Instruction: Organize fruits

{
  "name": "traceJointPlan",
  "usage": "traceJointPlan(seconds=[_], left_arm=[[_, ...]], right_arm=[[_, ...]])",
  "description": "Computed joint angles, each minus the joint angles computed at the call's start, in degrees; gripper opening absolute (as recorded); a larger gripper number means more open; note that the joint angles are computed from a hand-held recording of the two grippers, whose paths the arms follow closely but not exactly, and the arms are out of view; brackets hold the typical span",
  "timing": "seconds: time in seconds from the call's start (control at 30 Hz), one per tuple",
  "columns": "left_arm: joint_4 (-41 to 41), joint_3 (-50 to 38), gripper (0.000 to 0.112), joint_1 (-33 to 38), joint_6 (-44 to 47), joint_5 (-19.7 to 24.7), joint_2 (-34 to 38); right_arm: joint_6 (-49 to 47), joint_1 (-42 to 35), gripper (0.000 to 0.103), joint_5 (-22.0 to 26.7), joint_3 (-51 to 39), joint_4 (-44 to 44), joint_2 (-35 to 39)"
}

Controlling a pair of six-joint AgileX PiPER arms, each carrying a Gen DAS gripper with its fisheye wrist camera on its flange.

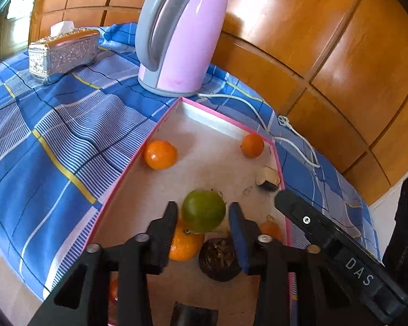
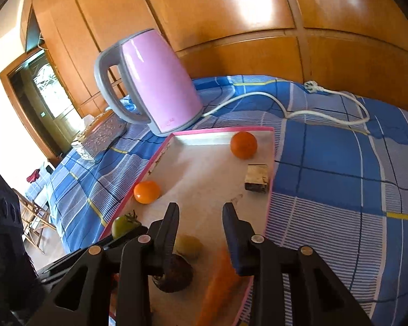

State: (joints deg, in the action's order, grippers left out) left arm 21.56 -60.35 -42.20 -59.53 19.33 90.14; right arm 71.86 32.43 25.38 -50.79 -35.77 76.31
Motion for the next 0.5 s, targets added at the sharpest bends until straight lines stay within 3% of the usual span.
traceJointPlan(seconds=[0.07,0.2,0.33,0.5], left_arm=[[2.0,0.4,0.063,0.0,-2.7,0.2,-0.3],[8.1,1.8,0.062,-0.2,-10.4,0.8,-1.5],[18.0,3.6,0.061,-1.6,-23.2,4.4,-3.5],[25.0,4.9,0.061,-3.8,-30.7,8.4,-5.7]], right_arm=[[1.7,-0.3,0.033,0.0,0.9,-0.7,-0.9],[3.0,-0.2,0.033,0.8,1.4,-1.3,-1.7],[4.1,0.7,0.033,1.5,1.9,-1.9,-2.2],[4.3,2.0,0.033,2.2,1.9,-1.7,-2.3]])
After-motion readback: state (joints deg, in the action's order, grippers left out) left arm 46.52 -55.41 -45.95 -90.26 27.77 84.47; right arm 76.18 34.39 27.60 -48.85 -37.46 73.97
